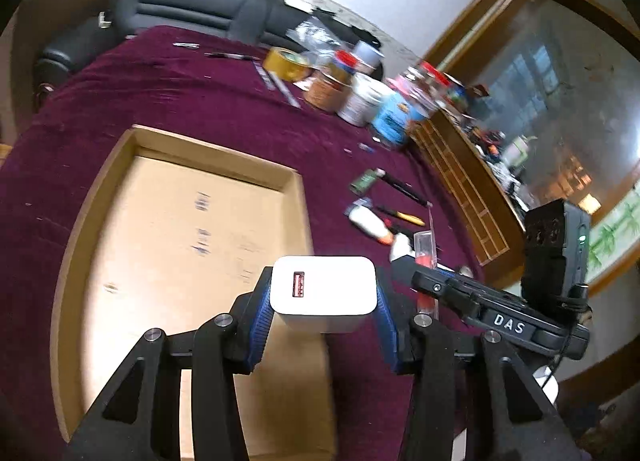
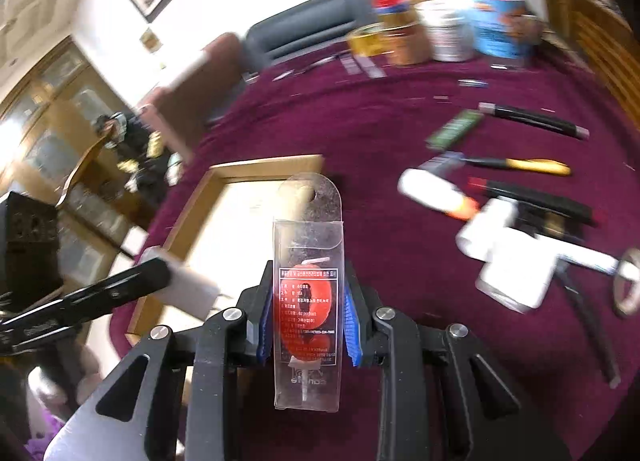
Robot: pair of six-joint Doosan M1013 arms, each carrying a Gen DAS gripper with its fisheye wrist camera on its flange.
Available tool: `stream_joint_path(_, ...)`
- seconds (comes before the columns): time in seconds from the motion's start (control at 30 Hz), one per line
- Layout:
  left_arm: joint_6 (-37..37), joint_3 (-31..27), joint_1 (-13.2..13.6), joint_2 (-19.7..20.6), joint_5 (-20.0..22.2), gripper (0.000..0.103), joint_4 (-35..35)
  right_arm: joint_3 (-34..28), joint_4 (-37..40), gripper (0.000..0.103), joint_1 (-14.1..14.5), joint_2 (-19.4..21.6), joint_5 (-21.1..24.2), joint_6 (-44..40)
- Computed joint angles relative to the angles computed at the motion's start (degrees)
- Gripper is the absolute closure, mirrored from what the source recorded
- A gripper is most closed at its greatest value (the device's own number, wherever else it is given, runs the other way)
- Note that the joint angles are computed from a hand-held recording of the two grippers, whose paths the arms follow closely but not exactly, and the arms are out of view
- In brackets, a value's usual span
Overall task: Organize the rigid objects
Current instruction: 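Carry charger and candle package over the cardboard box and open both tools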
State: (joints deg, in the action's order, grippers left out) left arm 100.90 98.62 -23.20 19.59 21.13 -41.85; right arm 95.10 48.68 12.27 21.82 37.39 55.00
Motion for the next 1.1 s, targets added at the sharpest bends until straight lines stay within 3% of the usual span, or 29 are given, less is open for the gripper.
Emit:
stream_joint_path(0.17, -9.78, -4.52, 2.47, 4.16, 5.43, 0.063, 9.84, -7.17, -6.34, 0.077, 3.11, 5.52, 3.37, 7.10)
stream_joint_path(0.27, -11.93, -8.05, 4.00, 7.56, 9.41, 0.063, 10.80, -11.13, -10.87, 0.077, 4.10, 8.97, 4.98, 13.07)
stream_joint_path(0.5, -12.24, -12.10, 4.91, 11.16, 11.22, 0.063, 9.68, -14.86, -18.26, 0.077, 5.41, 12.05, 5.14, 21.63)
stream_joint_path(0.63, -11.51, -12.69, 5.38, 12.37, 11.06, 0.063, 6.42, -15.72, -19.01, 0.077, 5.52, 12.80, 6.04, 21.70)
stream_joint_path(0.73, -11.35, -12.34, 5.46, 12.22, 10.86, 0.059, 5.85, -15.83, -23.61, 0.077, 6.51, 12.79, 5.22, 23.77)
stream_joint_path(0.8, -9.10, -12.05, 5.68, 11.95, 10.85, 0.051, 3.20, -15.52, -24.08, 0.076, 6.62, 12.55, 4.43, 23.81)
stream_joint_path(0.9, -8.59, -10.83, 5.80, 10.56, 9.84, 0.050, 2.98, -15.19, -23.13, 0.075, 6.32, 12.26, 4.12, 23.20)
stream_joint_path(1.0, -9.18, -7.82, 5.36, 7.57, 6.05, 0.050, 4.10, -12.88, -20.00, 0.075, 5.74, 10.40, 0.67, 20.00)
stream_joint_path(1.1, -16.67, -2.64, 3.86, 2.48, 0.46, 0.050, 11.30, -9.50, -14.13, 0.074, 5.13, 7.40, -4.85, 11.77)
